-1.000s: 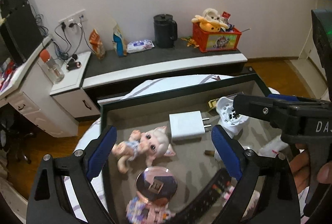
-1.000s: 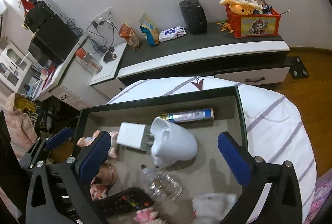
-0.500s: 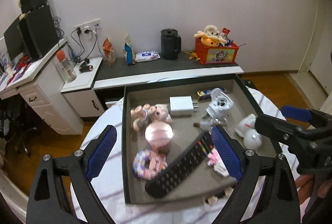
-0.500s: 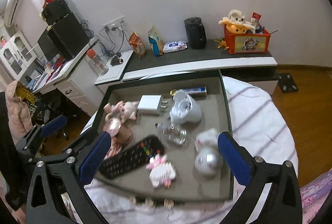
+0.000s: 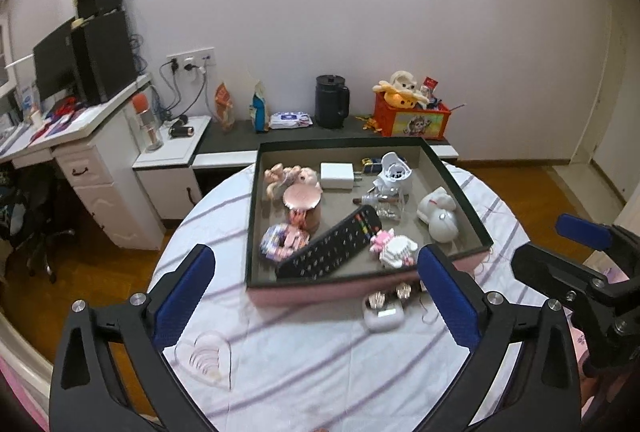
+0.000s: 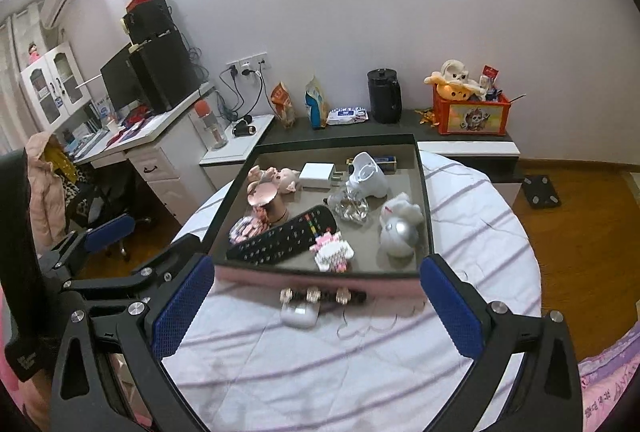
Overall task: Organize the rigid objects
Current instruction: 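Withdraw both tools from the box toward the earbud case and hair clip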
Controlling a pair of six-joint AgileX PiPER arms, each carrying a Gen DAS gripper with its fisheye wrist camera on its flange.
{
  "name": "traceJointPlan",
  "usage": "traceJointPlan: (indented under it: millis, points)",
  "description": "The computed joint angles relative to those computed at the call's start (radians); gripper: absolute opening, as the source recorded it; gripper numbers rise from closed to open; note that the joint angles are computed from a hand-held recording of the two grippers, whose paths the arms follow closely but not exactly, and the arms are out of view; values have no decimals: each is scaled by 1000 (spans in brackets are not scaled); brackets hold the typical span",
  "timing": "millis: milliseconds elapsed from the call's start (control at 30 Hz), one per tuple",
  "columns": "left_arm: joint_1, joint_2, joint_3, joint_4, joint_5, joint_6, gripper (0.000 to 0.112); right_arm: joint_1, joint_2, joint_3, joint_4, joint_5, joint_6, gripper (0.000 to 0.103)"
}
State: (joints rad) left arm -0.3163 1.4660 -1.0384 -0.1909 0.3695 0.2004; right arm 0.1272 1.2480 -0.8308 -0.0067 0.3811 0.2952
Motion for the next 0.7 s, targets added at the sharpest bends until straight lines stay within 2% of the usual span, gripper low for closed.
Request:
traceJointPlan:
  millis: [267,467,700]
  points:
    - [1,-115,142,74,-14,-89,103,143,-152,162,-457,32,492,103]
    - [25,-157,225,35,-19,-63,103,168,-206,255,-528,32,607,103]
    - [23,-188,303,20,-33,-51,103,141,-227,320,-492,20,583,103]
